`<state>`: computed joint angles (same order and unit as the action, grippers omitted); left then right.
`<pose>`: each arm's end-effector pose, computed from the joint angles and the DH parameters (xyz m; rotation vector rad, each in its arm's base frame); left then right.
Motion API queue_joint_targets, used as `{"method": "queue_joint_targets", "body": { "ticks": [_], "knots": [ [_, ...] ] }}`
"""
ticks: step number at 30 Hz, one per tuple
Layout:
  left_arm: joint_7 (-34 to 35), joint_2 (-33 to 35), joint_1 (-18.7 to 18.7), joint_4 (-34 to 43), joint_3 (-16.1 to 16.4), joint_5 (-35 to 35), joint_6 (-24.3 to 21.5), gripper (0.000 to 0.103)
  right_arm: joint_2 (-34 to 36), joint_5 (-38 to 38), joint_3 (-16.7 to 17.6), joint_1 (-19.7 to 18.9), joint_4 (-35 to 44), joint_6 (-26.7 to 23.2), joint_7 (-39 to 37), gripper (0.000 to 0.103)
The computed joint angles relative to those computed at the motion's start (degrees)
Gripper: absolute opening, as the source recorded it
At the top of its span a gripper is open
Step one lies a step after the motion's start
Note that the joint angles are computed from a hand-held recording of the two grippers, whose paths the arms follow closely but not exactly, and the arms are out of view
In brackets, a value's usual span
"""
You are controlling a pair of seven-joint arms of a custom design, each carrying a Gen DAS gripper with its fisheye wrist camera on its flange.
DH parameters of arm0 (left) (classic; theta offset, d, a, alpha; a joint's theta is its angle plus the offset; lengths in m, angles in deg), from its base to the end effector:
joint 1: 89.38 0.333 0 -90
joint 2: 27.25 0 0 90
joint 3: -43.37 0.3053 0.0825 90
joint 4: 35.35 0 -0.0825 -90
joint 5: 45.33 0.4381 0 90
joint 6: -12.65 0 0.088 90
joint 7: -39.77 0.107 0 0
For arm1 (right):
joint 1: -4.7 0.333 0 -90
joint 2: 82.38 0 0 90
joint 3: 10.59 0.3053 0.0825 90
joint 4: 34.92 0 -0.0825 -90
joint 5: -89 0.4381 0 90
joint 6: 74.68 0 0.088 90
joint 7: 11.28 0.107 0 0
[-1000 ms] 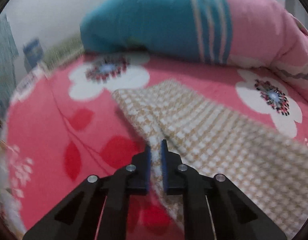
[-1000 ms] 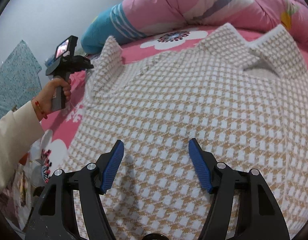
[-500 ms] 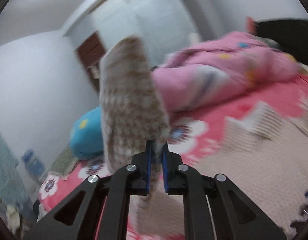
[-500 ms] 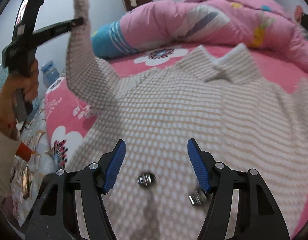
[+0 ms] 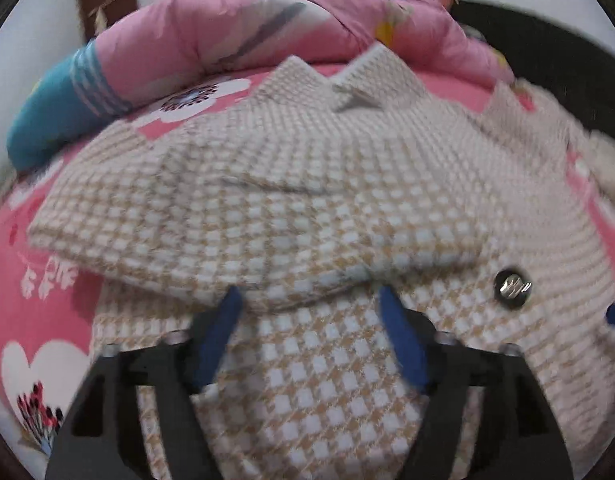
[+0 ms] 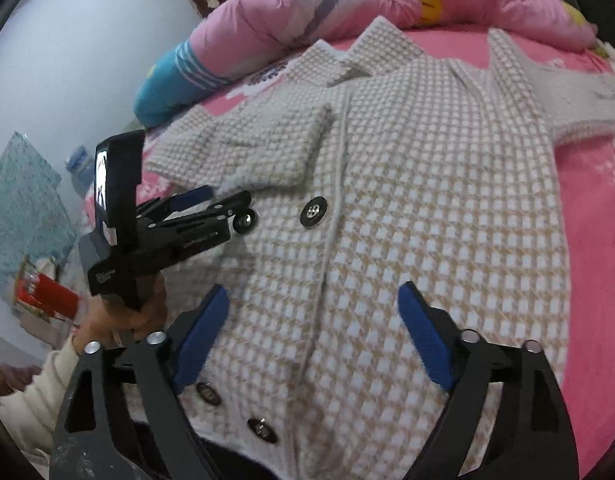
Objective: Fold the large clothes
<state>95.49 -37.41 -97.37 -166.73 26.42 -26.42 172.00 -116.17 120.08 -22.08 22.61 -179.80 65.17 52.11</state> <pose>0.5181 -0.2610 0.4544 -1.7356 1.9586 -0.7500 0.4650 0.0506 0.4955 -1.9122 1.4913 -0.0661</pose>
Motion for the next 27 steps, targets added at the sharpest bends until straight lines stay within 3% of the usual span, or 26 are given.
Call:
{"method": "queue_joint_targets", "body": {
  "ticks": [3, 8, 11, 15, 18, 22, 27],
  "knots": [
    [9.8, -3.6, -3.5, -4.1, 4.8, -14.0, 6.2, 0.095, 0.0, 2.1, -1.2, 1.2, 1.0, -0.3, -1.5, 0.089],
    [18.4, -8.2, -4.2, -8.0, 6.3, -22.9, 8.4, 0.095, 4.6, 11.8, -4.3, 4.2, 6.4, -5.4, -5.7, 0.089],
    [14.6, -10.4, 0.4, -9.2, 2.0, -21.9, 7.1, 0.095, 9.4, 19.0, -5.3, 5.5, 10.8, -9.1, -9.1, 0.089],
    [2.4, -10.1, 10.5, -8.3, -5.7, -10.8, 0.7, 0.095, 19.4, 25.8, -5.0, 5.3, 19.2, -14.0, -9.2, 0.079],
    [-0.5, -8.8, 10.0, -8.1, -4.2, -8.2, -0.8, 0.095, 26.5, 27.6, -3.8, 3.5, 25.5, -16.6, -6.4, 0.069],
    [-4.0, -7.2, 9.7, -7.7, -2.5, -4.9, -1.3, 0.095, 33.6, 23.2, -0.9, 0.7, 32.0, -16.5, -0.8, 0.063],
    [-3.5, -6.9, 8.2, -9.5, 0.2, -5.9, 2.0, 0.096, 39.6, 19.2, 2.9, -2.3, 37.6, -18.6, 2.6, 0.050]
  ]
}}
